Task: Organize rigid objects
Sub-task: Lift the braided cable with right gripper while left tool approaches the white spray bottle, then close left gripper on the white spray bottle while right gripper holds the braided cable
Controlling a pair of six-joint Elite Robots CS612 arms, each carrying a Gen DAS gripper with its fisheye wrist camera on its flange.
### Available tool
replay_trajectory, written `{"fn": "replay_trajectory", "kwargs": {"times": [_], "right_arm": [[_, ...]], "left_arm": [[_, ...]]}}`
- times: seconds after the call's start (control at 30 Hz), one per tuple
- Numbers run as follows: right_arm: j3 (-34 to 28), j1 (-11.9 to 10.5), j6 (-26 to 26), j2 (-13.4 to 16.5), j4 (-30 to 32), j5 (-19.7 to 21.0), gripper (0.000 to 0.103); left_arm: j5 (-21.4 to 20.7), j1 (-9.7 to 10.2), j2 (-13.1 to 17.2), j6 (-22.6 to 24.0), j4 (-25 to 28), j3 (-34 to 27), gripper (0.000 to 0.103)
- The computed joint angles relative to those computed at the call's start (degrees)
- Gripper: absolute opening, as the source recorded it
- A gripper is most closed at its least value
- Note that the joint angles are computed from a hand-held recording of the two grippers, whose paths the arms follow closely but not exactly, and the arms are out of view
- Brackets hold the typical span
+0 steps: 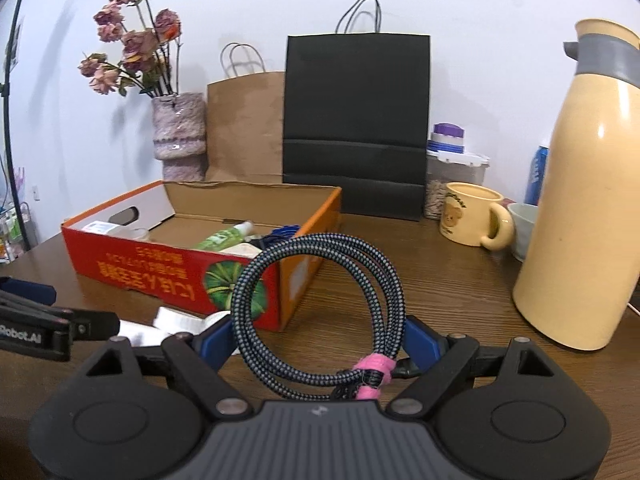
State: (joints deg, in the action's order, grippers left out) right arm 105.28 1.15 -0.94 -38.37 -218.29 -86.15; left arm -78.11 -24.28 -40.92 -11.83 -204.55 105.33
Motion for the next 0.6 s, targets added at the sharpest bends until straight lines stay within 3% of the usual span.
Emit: {"fn": "replay_trajectory", "kwargs": {"times": [0.17, 0.37, 0.6], "right_arm": [[0.0, -0.9, -0.1, 0.0, 0.7, 0.5, 0.087], [-0.4, -2.0, -0.3, 0.2, 2.0, 1.5, 0.087], [-0.3, -2.4, 0.5, 0.3, 2.0, 1.3, 0.087]], "left_arm": [[3.7, -1.38, 0.9, -2.8, 0.5, -1.0, 0.103], [6.8, -3.06, 1.8, -2.7, 1.2, -1.8, 0.103], [7.7, -3.98, 2.5, -3.2, 0.2, -2.5, 0.103]]}}
